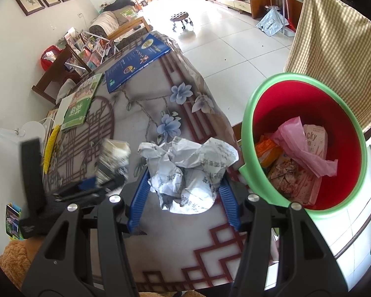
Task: Collect trash
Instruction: 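Carry the paper cup and crumpled white paper over the red bucket with both grippers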
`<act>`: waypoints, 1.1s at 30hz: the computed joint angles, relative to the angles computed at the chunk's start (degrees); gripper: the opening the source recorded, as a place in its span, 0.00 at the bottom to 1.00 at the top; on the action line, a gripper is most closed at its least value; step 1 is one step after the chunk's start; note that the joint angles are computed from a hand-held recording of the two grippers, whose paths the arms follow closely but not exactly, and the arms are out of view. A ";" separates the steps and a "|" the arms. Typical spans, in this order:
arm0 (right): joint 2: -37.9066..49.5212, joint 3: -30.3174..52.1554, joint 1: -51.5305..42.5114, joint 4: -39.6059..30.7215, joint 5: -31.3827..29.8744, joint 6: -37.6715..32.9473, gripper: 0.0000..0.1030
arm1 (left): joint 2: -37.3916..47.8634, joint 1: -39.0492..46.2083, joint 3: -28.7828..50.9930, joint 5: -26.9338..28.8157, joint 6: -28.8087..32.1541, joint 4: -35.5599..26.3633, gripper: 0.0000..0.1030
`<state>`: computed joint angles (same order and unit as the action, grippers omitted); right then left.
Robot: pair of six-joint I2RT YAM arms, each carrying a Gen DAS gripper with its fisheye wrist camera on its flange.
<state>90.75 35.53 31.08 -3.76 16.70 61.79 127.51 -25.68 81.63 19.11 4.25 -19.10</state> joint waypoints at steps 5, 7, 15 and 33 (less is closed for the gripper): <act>-2.78 -1.11 -0.88 0.24 0.57 -1.43 0.51 | -4.29 -0.35 -0.93 -0.40 -1.07 1.71 0.53; -3.96 -1.71 -1.16 0.13 0.84 -1.85 0.51 | -5.51 -0.80 -1.08 -0.32 -1.91 2.05 0.53; -10.14 -5.26 -3.57 -0.55 1.41 -3.31 0.51 | -8.50 -3.23 -2.60 -0.54 -3.62 3.29 0.53; -29.40 -16.64 -13.31 -6.59 0.45 -6.56 0.51 | -6.69 -14.19 1.90 -2.15 -7.15 1.81 0.53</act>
<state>61.35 18.90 17.77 -10.34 17.15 55.23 120.81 -39.87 83.52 16.96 -2.91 -17.29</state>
